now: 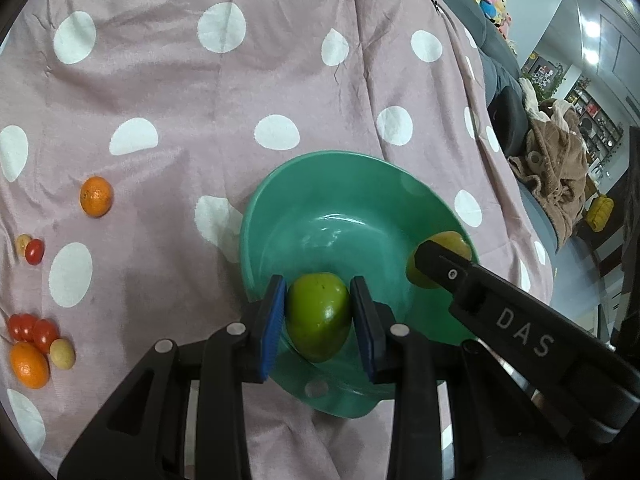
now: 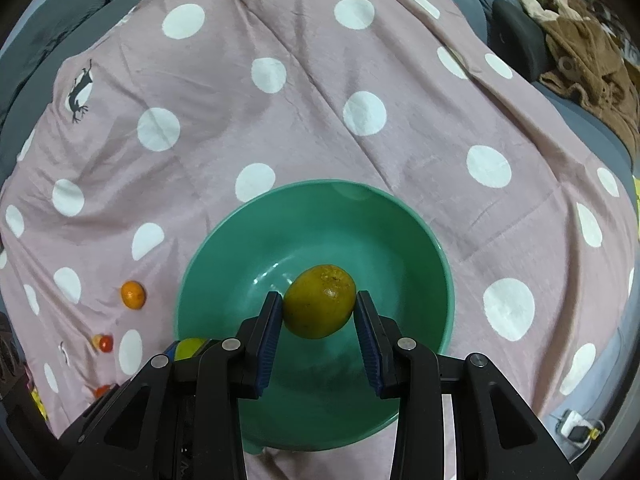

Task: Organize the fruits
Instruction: 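Lower both fruits into the green bowl and open both grippers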

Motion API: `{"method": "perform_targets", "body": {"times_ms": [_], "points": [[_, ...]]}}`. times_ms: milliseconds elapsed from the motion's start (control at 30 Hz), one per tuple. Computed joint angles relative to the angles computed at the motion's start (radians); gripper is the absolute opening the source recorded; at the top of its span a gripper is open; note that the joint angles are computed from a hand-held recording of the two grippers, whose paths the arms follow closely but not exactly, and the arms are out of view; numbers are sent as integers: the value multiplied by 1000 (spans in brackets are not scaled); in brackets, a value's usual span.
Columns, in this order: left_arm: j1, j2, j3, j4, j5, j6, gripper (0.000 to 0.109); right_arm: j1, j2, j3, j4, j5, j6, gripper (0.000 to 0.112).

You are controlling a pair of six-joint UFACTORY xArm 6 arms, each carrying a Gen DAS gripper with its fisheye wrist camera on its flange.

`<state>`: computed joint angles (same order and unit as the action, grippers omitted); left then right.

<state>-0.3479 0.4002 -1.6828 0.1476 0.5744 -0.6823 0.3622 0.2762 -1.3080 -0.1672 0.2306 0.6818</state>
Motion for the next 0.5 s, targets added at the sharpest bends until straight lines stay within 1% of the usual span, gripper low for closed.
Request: {"method": "perform_targets", "body": {"times_ms": [133, 500], "points": [[1, 7, -5, -20, 0, 15, 33, 1, 5, -11, -6, 15, 2, 39], [1, 5, 2, -18, -7, 24, 33, 1, 8, -18, -17, 26, 15, 39]]}}
